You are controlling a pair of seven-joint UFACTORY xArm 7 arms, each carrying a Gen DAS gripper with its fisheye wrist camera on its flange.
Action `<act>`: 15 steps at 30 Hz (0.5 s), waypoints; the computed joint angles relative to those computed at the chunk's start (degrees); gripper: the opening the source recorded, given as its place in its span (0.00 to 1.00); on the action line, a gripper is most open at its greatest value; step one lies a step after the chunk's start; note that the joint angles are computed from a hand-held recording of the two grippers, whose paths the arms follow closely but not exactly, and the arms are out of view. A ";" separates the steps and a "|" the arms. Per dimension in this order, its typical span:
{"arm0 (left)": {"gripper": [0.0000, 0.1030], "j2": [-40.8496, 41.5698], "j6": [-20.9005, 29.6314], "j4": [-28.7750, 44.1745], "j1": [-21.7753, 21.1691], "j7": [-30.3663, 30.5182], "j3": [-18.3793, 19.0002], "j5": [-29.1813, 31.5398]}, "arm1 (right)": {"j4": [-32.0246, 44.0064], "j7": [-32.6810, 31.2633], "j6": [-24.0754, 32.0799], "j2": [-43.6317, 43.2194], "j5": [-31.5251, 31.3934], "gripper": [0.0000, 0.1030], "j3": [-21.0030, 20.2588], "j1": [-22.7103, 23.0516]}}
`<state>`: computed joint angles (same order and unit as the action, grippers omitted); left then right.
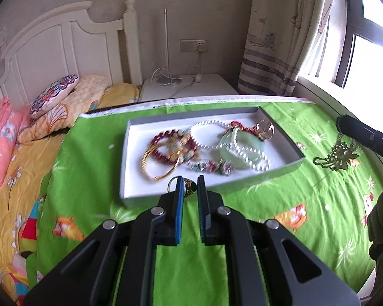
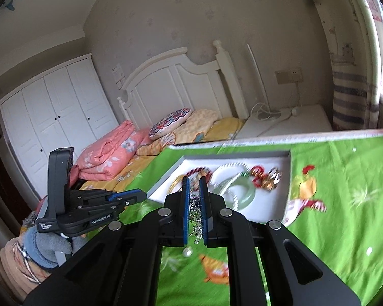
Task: Organize jewelry
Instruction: 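Carry both pieces into the grey box and open both tools to release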
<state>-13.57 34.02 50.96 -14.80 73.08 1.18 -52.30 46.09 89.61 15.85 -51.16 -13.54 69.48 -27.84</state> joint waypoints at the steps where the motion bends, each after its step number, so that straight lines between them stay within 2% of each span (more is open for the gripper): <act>1: 0.09 0.93 -0.19 1.04 -0.25 -0.66 -0.49 0.31 | -0.27 -0.15 -0.13 0.24 -0.10 0.10 -0.32 -0.36; 6: 0.09 6.33 -1.23 6.95 -0.93 -4.30 -3.27 2.54 | -0.71 -0.58 -1.91 2.18 -1.04 0.10 -0.85 -3.37; 15: 0.09 19.13 -4.32 19.32 -0.71 -14.39 -9.09 12.99 | -2.99 -0.22 -7.45 5.05 -1.56 0.10 1.46 -7.99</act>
<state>5.56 29.69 70.28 -15.51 58.69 -7.91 -39.32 43.09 89.40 8.40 -46.11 -15.10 70.94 -35.82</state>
